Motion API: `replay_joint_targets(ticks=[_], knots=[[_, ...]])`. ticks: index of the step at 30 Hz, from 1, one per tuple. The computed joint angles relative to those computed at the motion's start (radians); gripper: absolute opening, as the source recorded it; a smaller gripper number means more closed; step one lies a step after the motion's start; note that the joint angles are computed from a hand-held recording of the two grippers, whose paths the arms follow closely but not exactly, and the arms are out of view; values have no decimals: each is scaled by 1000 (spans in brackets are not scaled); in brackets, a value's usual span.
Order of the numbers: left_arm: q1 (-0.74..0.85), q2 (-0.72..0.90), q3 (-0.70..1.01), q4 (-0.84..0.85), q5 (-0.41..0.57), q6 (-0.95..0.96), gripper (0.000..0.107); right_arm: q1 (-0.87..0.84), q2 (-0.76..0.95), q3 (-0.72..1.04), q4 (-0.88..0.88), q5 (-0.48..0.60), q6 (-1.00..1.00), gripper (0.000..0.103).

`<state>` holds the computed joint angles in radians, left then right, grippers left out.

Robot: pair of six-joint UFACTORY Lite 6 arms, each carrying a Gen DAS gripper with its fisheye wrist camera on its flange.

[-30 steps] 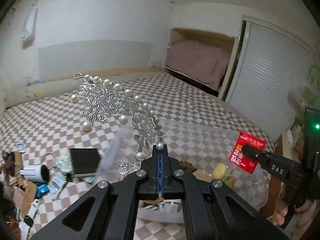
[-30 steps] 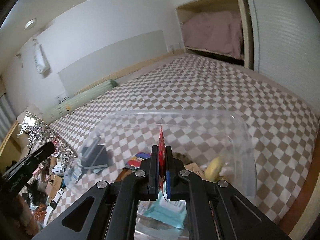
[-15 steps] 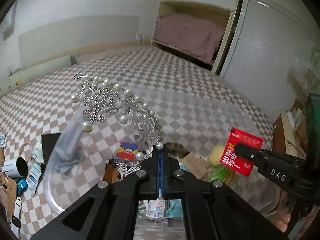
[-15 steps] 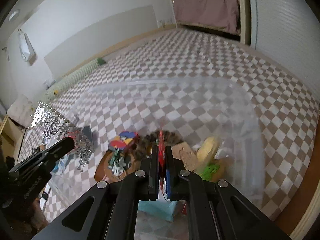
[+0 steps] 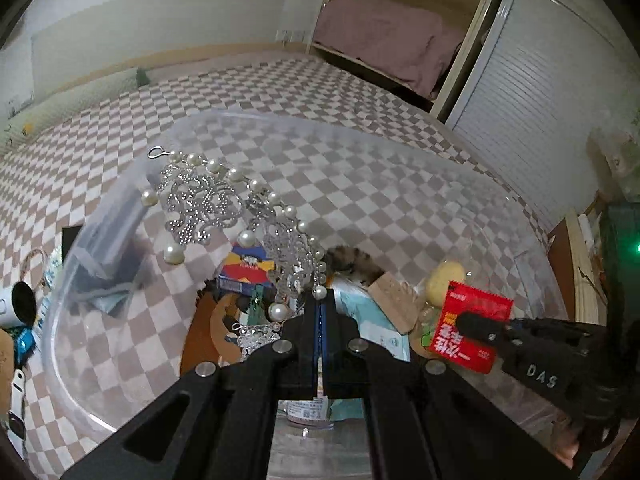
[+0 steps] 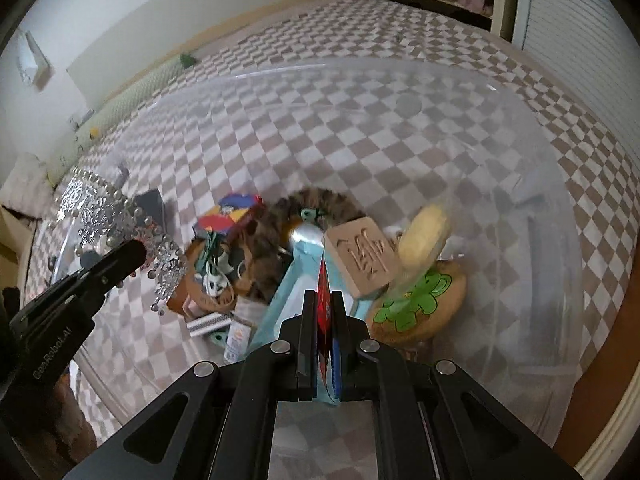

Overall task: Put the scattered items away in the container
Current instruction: 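Open the right tool dropping the red packet while the left tool releases the tiara into the box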

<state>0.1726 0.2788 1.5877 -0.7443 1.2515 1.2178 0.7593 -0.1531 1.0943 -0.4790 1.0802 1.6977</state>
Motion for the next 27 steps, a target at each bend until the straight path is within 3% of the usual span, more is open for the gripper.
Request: replay_joint_targets(ticks=[8,16,27], knots=[[-16,-14,-55,28,-51,9,1,-16,13,6,37,-1,-29,6],[-11,-6,-48,51,-42,-15,3,-24,24,14,48,-1,-48,6],[1,-9,-26,62,-17,-30,23,-20,25,13,52,-12,-47,6]])
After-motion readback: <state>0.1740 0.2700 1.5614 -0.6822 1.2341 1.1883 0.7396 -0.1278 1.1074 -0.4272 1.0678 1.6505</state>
